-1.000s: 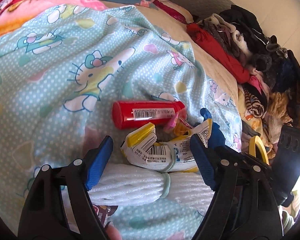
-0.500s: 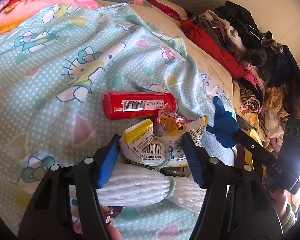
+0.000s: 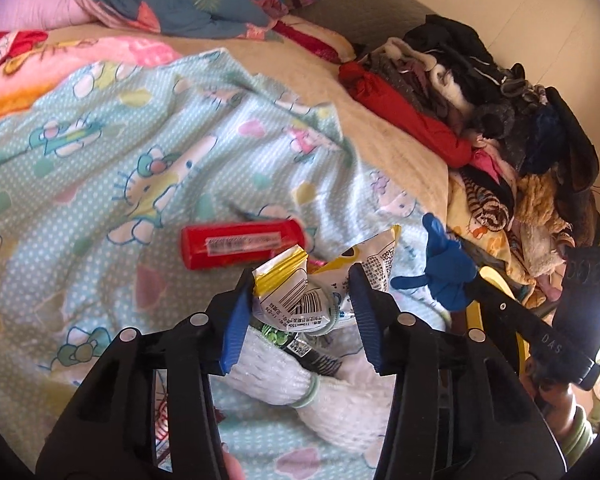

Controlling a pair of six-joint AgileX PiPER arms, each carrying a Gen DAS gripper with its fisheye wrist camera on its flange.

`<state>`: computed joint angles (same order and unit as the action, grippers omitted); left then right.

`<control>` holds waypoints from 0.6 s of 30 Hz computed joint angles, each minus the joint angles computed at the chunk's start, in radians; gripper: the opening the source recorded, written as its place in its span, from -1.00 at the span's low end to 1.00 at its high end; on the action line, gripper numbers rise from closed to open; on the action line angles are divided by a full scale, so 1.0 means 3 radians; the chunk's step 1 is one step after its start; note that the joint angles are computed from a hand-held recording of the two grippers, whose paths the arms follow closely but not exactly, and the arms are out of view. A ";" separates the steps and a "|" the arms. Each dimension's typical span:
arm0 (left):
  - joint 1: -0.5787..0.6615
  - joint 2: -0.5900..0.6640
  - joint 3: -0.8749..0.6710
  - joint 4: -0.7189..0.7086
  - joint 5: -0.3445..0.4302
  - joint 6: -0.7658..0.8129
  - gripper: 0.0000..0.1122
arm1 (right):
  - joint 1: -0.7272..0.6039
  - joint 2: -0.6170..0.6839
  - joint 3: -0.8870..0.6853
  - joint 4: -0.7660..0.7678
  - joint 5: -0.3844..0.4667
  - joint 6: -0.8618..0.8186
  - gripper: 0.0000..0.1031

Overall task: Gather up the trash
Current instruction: 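Carry the blue glove and yellow-white wrapper over the yellow bin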

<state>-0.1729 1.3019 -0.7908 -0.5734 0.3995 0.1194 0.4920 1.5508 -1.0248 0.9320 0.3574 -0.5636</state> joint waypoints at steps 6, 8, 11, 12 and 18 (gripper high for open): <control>-0.0068 -0.0062 -0.0059 0.0029 0.0040 -0.0080 -0.30 | -0.0020 -0.0103 0.0057 0.0119 0.0010 -0.0131 -0.92; -0.0073 -0.0085 -0.0061 0.0016 0.0048 -0.0082 -0.30 | -0.0035 -0.0117 0.0069 0.0155 0.0020 -0.0161 -0.92; -0.0090 -0.0135 -0.0064 0.0061 0.0045 -0.0142 -0.30 | -0.0074 -0.0144 0.0083 0.0232 0.0044 -0.0232 -0.92; -0.0107 -0.0157 -0.0065 0.0120 0.0027 -0.0219 -0.30 | -0.0088 -0.0151 0.0083 0.0247 0.0050 -0.0244 -0.92; -0.0161 -0.0255 -0.0104 0.0247 -0.0005 -0.0434 -0.30 | -0.0168 -0.0254 0.0147 0.0414 0.0079 -0.0396 -0.92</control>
<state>-0.2211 1.2255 -0.8220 -0.4993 0.3980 -0.0108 0.4417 1.4745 -0.9806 1.0563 0.3812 -0.6825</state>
